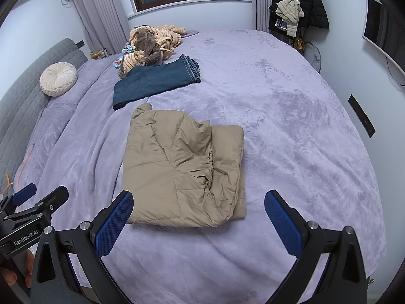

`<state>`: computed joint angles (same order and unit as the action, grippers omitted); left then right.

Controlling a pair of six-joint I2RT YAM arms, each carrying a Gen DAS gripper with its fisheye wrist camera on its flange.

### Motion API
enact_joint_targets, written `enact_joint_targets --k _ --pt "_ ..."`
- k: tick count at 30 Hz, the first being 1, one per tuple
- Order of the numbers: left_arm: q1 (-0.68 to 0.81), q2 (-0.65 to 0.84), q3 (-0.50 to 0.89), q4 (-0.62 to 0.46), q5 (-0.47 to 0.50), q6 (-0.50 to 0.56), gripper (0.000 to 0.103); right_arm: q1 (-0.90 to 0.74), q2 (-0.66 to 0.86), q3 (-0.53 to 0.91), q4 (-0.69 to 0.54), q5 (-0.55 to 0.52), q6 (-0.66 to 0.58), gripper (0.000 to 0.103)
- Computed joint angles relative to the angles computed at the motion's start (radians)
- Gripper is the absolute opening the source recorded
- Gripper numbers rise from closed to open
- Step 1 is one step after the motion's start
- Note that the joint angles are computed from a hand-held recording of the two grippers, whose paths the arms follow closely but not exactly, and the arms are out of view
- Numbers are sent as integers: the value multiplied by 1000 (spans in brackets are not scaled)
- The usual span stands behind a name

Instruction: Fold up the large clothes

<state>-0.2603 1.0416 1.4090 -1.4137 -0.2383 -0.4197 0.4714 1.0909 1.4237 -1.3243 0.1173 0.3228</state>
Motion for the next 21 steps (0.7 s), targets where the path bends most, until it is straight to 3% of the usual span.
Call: enact_joint_targets --k 21 --pt "29 -9 5 -8 2 19 103 18 0 -1 -2 11 18 103"
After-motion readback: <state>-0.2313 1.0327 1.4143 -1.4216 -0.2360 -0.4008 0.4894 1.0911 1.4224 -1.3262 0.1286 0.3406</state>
